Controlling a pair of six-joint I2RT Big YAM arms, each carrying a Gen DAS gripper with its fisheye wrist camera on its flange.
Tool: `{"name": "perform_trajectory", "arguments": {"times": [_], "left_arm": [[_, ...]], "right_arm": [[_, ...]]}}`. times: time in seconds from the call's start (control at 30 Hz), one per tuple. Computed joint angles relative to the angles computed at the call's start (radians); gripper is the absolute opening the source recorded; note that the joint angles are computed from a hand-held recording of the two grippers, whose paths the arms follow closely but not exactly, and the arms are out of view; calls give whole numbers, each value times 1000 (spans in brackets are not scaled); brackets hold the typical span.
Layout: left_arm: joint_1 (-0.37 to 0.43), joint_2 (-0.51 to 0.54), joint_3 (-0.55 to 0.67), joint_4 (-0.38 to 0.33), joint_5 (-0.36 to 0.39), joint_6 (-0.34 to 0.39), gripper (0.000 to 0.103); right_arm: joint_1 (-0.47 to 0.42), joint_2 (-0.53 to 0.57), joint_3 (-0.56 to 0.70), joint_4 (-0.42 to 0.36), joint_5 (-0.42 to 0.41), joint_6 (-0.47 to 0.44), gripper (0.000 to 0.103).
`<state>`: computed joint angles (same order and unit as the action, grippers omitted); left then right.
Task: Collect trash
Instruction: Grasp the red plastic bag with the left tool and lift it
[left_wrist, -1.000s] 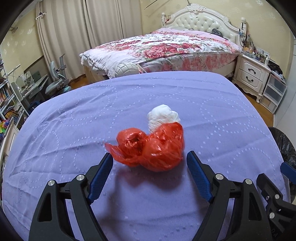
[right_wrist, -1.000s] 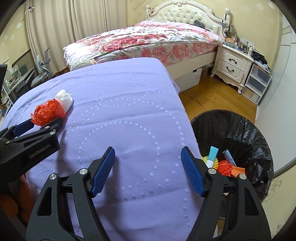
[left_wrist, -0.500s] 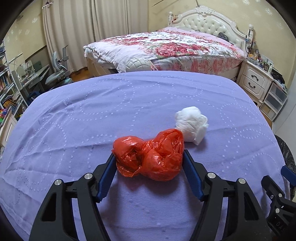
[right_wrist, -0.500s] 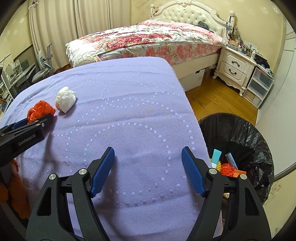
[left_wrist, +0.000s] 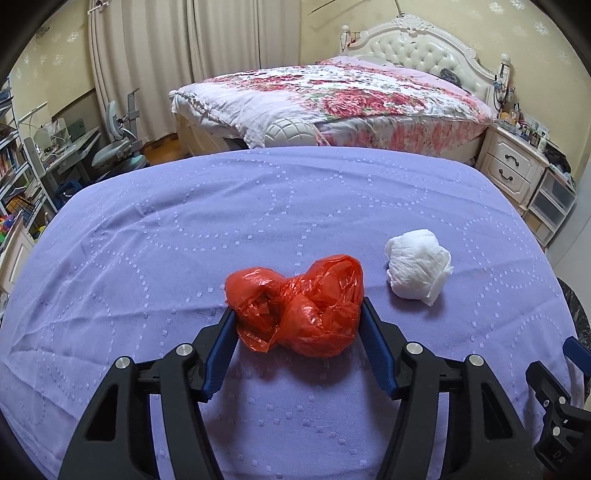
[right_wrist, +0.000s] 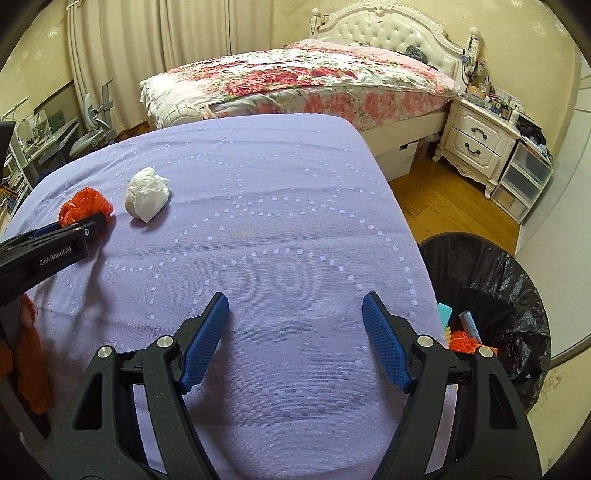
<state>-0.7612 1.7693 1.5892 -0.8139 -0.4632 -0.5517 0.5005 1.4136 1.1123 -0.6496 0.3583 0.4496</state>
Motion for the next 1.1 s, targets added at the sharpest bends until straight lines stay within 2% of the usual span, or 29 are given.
{"name": "perform_trajectory", "arguments": {"times": [0.2,0.57,0.93,1.1], "left_arm": [[13,-8,-11,24,19,25,57],[44,-79,-99,45,0,15,56],[102,-153,-197,65,0,-3,56],[121,-166,-215,78,15,-3,56]], "right_arm": [[13,21,21,-2,0,-10,73],[62,96,104,-12,4,-41,73],[79,244,280,-41,-36,-55,73],[86,299,353,-63,-35,-66,67]]}}
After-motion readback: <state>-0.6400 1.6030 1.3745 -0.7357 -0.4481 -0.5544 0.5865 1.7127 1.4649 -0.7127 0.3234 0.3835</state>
